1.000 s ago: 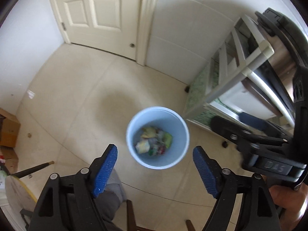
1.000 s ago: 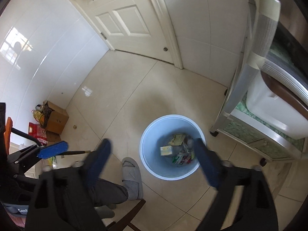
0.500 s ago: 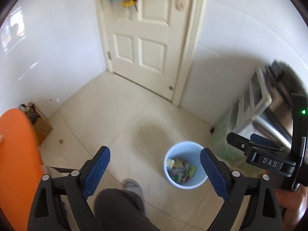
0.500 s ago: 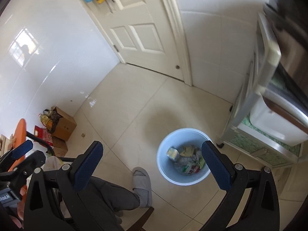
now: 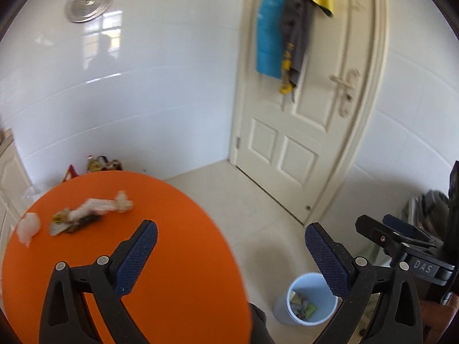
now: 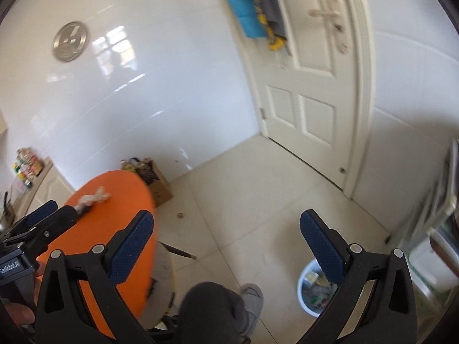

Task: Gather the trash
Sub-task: 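Return both tools to the orange table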

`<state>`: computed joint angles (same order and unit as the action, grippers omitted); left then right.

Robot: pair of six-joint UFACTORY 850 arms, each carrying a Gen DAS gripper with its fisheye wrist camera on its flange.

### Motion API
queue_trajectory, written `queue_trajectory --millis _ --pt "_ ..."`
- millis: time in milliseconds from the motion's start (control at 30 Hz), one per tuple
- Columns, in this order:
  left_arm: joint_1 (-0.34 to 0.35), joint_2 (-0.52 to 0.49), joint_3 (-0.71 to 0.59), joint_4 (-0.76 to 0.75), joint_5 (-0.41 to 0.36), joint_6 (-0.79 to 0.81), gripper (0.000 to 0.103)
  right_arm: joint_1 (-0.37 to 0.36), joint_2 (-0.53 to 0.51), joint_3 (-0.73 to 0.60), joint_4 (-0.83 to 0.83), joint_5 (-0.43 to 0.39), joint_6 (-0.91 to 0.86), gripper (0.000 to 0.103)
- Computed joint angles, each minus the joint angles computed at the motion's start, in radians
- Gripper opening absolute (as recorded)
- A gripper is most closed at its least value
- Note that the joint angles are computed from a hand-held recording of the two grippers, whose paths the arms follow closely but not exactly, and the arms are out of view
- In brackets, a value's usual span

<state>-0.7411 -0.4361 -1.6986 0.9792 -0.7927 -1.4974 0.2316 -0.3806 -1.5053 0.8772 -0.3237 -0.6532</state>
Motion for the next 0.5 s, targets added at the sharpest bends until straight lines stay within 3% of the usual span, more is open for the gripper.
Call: queue_trajectory --millis 233,500 --pt "-0.112 0.266 0.295 0.124 -0.251 -0.295 0.102 0.135 -0.027 -0.107 0.115 -0.041 -0.175 0.103" --pt "-0.284 0.405 0.445 0.069 -0.568 -0.515 0.102 0.268 -0.103 -0.238 0.110 -0.099 -0.259 0.103"
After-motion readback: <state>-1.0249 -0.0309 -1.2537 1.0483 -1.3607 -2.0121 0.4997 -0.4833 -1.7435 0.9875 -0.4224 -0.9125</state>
